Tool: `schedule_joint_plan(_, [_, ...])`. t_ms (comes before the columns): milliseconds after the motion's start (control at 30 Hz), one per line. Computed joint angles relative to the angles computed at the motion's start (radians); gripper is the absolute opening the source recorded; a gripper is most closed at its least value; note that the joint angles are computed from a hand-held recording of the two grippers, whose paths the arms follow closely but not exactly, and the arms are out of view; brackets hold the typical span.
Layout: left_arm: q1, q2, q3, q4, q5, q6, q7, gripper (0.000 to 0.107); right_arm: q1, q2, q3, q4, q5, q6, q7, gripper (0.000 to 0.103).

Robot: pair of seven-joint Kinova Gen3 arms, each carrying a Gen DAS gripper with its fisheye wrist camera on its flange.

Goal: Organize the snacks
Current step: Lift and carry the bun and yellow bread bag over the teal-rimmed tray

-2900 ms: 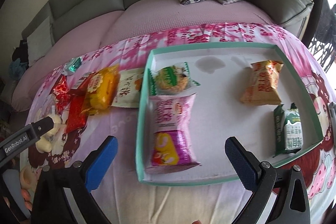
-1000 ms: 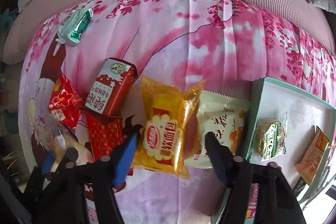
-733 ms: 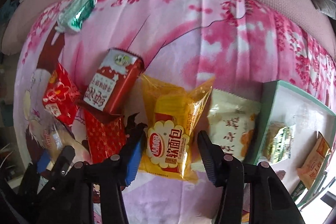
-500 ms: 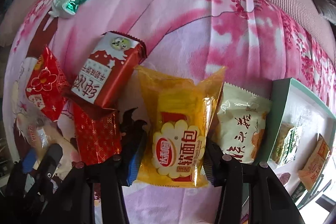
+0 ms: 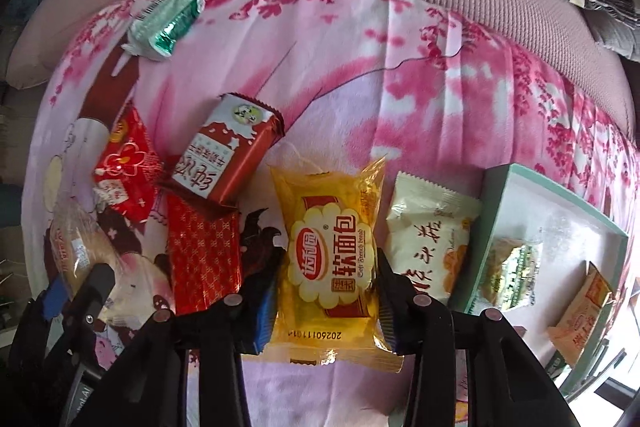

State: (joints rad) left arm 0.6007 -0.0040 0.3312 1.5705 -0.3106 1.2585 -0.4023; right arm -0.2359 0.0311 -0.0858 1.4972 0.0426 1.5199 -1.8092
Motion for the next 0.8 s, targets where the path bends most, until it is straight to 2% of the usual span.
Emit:
schedule_joint_plan(400, [0.086,0.049,0.032,-0.099,-0.078,0.05,0.032,0.054,0.075,-0.103,0.034,-0.019,-0.015,0.092,0.097,0.044])
schedule_joint_plan(433, [0.103,0.061,0.036,-0.116,-0.088,0.056,0.034,0.054,0.088,-0.112,0.06,-0.022,-0.021,0.101,0.126,0.044])
schedule_joint_plan(600, [0.186,0.112,0.035,-0.19,-0.12,0.069,0.032,0.054,0.151,-0.156,0.092,-0.026,-0.028,0.125,0.165,0.044])
schedule_joint_plan(800, [0.312,0.214,0.015,-0.343,-0.164,0.101,-0.022,0.054,0.246,-0.193,0.163,-0.02,-0.008,0.135,0.258,0.044])
